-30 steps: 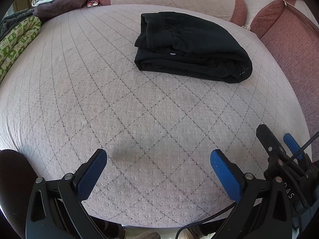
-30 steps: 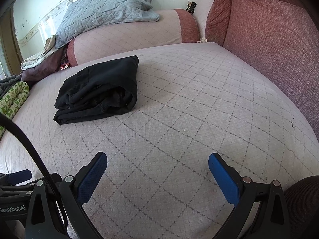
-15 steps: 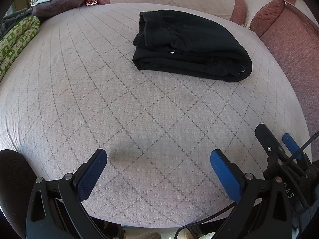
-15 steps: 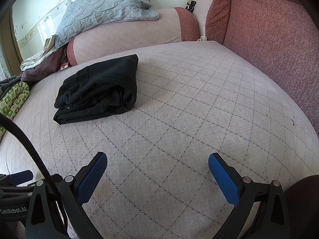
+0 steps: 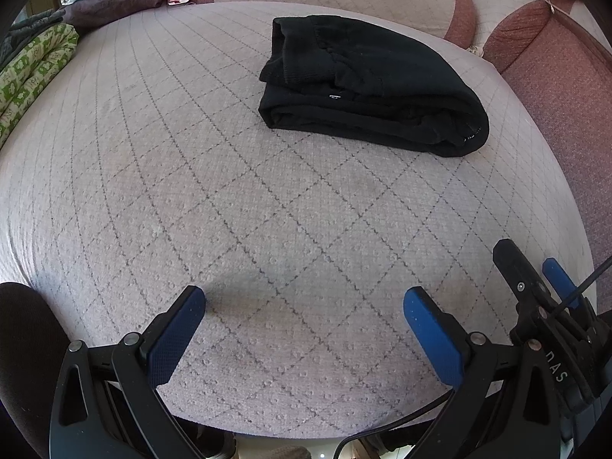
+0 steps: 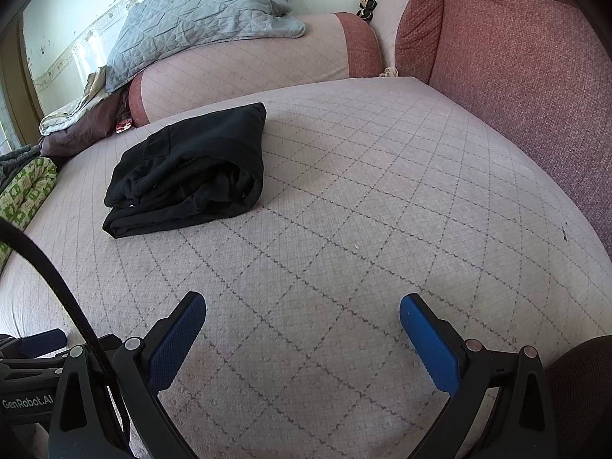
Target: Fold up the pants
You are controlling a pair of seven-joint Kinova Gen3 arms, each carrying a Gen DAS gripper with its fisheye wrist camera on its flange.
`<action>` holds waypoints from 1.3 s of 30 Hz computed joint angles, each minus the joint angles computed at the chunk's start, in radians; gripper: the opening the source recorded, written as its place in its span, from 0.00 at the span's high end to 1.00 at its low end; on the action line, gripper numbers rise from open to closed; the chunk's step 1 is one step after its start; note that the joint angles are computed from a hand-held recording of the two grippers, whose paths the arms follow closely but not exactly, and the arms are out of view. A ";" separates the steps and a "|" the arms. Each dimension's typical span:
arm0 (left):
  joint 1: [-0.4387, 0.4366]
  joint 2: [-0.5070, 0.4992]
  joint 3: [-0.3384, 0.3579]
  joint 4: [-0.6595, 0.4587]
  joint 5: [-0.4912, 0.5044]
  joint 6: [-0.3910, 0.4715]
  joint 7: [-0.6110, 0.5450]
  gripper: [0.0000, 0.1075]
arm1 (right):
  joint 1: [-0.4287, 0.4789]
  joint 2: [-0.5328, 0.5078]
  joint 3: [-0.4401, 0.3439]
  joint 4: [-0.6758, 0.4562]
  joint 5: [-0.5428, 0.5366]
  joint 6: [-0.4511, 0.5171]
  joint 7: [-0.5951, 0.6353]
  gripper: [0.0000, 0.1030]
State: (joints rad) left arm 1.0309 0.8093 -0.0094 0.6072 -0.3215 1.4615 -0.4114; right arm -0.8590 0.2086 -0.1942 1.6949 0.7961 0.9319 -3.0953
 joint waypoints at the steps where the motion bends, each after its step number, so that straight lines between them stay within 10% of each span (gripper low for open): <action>1: 0.000 -0.004 -0.001 0.008 0.000 -0.004 0.003 0.04 | -0.001 0.000 0.000 0.000 0.001 0.001 -0.001 0.00; 39: 0.001 -0.020 0.006 0.036 -0.007 -0.014 0.018 0.04 | 0.003 -0.006 -0.004 -0.002 0.000 0.002 0.001 0.00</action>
State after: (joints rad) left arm 1.0324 0.7893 -0.0030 0.6434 -0.3281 1.4477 -0.3934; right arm -0.8556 0.2023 -0.1982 1.6932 0.7964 0.9337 -3.0944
